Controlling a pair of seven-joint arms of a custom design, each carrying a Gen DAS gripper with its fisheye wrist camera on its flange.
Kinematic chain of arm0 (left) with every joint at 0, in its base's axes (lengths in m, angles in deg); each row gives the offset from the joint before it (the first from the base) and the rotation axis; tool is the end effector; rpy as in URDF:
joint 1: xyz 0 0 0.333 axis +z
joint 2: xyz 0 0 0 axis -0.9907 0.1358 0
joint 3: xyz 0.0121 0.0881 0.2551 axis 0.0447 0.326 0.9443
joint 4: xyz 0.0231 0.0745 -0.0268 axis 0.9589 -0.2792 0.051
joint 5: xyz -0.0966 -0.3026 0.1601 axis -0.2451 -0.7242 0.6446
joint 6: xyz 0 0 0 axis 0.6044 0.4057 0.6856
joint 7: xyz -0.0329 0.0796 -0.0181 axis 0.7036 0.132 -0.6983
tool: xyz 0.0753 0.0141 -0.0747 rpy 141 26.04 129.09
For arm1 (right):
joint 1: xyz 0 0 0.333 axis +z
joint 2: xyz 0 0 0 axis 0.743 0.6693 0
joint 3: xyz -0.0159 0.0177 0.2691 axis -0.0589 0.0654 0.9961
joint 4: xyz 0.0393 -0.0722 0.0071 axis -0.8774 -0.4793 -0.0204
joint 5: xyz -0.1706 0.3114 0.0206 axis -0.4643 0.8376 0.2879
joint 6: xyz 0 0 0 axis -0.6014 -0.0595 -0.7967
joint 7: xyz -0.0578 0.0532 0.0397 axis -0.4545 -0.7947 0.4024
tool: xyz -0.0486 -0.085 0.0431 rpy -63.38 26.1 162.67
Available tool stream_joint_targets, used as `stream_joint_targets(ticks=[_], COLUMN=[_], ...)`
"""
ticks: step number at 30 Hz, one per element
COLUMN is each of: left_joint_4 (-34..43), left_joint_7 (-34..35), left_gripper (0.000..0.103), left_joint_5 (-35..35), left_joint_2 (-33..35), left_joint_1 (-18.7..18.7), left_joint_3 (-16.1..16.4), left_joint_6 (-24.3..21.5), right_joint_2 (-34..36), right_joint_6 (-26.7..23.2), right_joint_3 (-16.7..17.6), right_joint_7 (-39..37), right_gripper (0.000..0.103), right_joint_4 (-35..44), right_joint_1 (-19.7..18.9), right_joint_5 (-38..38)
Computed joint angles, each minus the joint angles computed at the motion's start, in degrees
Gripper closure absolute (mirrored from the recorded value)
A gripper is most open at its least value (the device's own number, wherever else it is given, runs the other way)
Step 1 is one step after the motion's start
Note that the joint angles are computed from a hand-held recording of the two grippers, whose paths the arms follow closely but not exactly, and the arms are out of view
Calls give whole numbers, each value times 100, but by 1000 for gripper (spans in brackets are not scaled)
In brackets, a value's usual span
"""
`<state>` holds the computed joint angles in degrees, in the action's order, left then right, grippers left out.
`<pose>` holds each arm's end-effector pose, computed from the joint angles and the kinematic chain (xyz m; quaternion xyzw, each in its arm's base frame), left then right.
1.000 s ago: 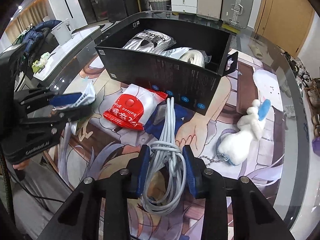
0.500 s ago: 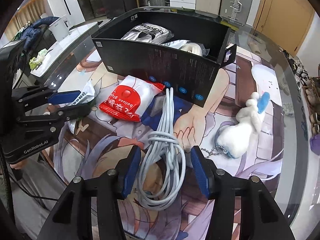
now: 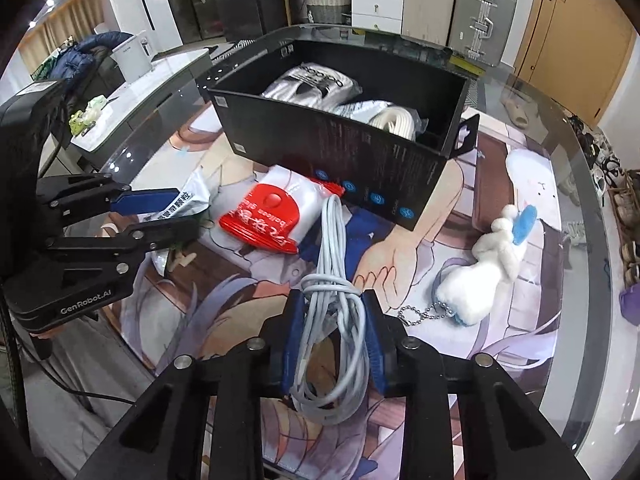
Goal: Organize soft objects
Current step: 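Carry the sachet with the left tool while the right tool lifts the cable over the box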
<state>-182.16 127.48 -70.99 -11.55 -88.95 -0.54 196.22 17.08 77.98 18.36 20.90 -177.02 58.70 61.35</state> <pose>0.5660 -0.1558 0.4364 -0.5248 0.8046 -0.2428 0.1348 0.5828 0.1586 0.4205 -0.8027 0.5451 -0.1256 0.2068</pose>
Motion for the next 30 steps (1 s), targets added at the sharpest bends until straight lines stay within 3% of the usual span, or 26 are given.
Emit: stream_joint_targets(ticks=[20, 30], left_joint_4=[-39, -121], left_joint_7=[17, 446], left_gripper=[75, 75], left_joint_5=[-127, -645], left_joint_2=[-99, -361], left_joint_1=[22, 50], left_joint_3=[-1, -58], left_joint_6=[213, 211], right_joint_2=[-274, -457], right_joint_6=[253, 442], right_joint_3=[77, 73], right_joint_7=[-402, -580], right_gripper=[74, 74], right_joint_4=[-300, -344], right_joint_1=[109, 85], right_joint_5=[346, 662])
